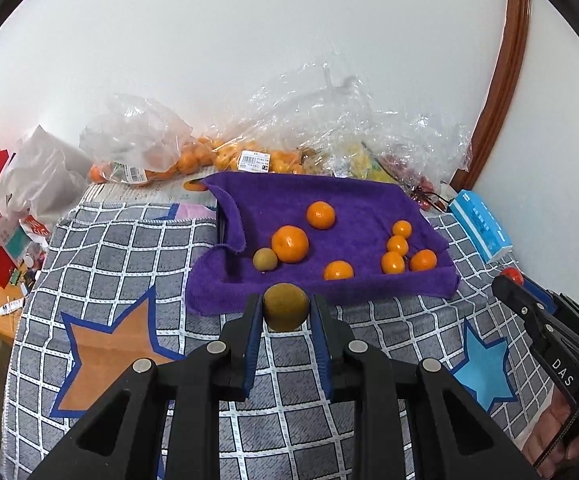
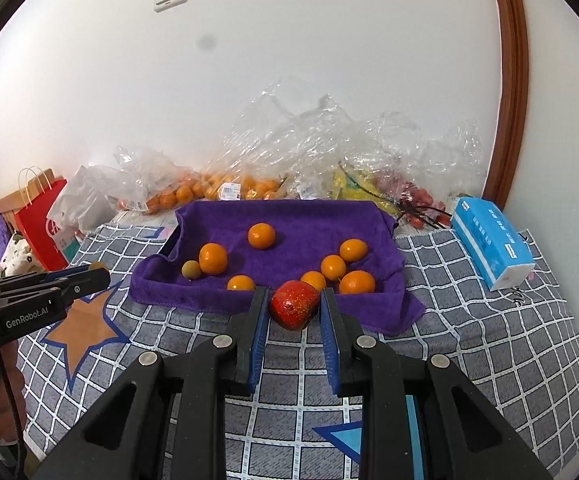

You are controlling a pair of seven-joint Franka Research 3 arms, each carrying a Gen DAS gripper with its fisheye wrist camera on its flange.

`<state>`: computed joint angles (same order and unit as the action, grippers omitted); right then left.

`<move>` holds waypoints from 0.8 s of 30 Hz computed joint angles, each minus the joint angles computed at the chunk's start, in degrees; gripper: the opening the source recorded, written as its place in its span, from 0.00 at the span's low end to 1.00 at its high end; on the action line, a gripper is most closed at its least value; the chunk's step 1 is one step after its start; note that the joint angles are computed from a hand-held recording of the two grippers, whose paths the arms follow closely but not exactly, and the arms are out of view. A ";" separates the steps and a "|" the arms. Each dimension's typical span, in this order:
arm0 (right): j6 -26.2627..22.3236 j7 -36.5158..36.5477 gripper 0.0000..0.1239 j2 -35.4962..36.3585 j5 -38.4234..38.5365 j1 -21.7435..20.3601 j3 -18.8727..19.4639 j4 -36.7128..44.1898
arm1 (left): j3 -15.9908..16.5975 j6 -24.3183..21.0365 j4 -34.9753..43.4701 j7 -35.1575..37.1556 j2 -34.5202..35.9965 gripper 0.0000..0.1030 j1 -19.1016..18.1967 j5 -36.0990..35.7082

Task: Organize fruits
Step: 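Lift and carry the strawberry and the yellow-green fruit over the purple towel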

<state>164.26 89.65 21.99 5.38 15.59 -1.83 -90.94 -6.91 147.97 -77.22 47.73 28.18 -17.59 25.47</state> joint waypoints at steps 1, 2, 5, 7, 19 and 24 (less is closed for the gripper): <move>-0.17 -0.09 0.20 0.26 0.04 -0.08 0.02 0.41 | 0.04 -0.11 0.29 0.00 0.13 0.22 -0.05 0.04; -0.28 -0.01 0.20 0.47 -0.05 -0.03 -0.08 0.71 | 0.01 -0.26 0.77 0.14 0.38 0.23 -0.06 -0.02; -0.85 0.06 0.20 1.19 0.15 -0.19 -0.09 1.87 | -0.23 -1.19 2.99 1.04 1.71 0.22 -0.04 -0.62; -1.50 0.40 0.20 1.81 0.08 -0.17 -0.28 2.89 | -0.44 -1.98 4.61 2.04 2.70 0.22 -0.01 -1.22; -5.46 -0.03 0.20 6.96 0.34 -0.85 -0.13 11.09 | -0.47 -5.59 13.93 6.19 8.57 0.22 -0.26 -4.59; -7.37 0.07 0.20 9.62 0.37 -1.05 -0.21 15.11 | -0.30 -7.20 17.98 7.86 11.16 0.23 -0.48 -5.87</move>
